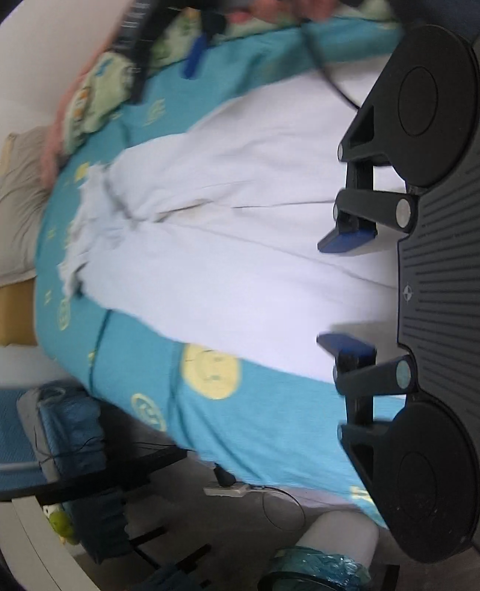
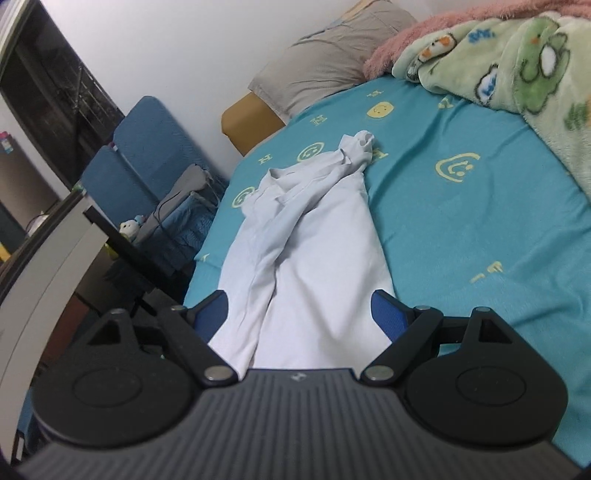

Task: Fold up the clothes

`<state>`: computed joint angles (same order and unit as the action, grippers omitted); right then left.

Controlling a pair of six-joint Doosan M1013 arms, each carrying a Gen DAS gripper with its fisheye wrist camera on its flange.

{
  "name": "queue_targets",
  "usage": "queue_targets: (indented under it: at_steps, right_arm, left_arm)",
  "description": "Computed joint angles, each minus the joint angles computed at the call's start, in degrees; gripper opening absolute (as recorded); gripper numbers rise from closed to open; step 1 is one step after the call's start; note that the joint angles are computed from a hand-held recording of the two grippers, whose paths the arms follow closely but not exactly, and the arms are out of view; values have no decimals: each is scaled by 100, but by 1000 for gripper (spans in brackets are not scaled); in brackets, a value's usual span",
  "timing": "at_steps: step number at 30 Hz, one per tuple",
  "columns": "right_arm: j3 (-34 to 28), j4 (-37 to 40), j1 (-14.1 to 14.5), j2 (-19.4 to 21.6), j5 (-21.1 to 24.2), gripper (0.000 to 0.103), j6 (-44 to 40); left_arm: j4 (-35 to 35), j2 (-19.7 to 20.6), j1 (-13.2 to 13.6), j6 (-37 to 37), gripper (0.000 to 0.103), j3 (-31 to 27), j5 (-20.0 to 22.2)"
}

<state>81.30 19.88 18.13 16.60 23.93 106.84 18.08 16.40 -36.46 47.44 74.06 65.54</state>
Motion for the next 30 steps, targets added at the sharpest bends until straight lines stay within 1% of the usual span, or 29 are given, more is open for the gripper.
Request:
queue_targets:
  at_steps: [3,5,9,10,11,13,16,19,20,21,23,24,27,30]
  right_arm:
    - [60,-287,64,-129,228,86,300]
    - [48,-466,105,-173,502,86,434]
    - [70,-490,157,-237,867,86,541]
    - [79,-466,153,-233,916,86,628]
    - [87,-441,149,-229,966,86,715]
    - [101,-401,142,-219,1064,86,886]
    - [81,-563,139,-175,1192,86,1182]
    - [82,-549,120,-154,1262,86,1307]
    - [86,-522,115,-151,1275,86,1311]
    - [87,-517,114,-148,1287,86,1311]
    - [87,-516,118,-145,1301,86,1299]
    - [92,-488,115,-148,1297,86,1279]
    - [124,-358,95,-171,1263,86,1206]
    - [147,-218,66,-184,1216,86,1150]
  left_arm:
    - [153,-22,-51,176,39,43,-171]
    - [88,1,-82,384,39,56,-126]
    - [-102,56,-87,694,32,48,5]
    - [-199,72,-53,691,32,38,31]
    - [-317,92,-9,668,29,25,63]
    - [-440,140,50,620,27,-7,192]
    - [-532,242,73,712,27,-100,468]
    - [-423,302,43,742,27,-158,627]
    - [-369,310,28,740,22,-168,652]
    - [-316,319,14,739,14,-178,676]
    - [-371,276,30,716,3,-145,593]
    - [-414,250,41,703,1,-122,539]
    - [-616,51,90,609,1,24,171]
    - [-537,-113,32,689,1,62,-50]
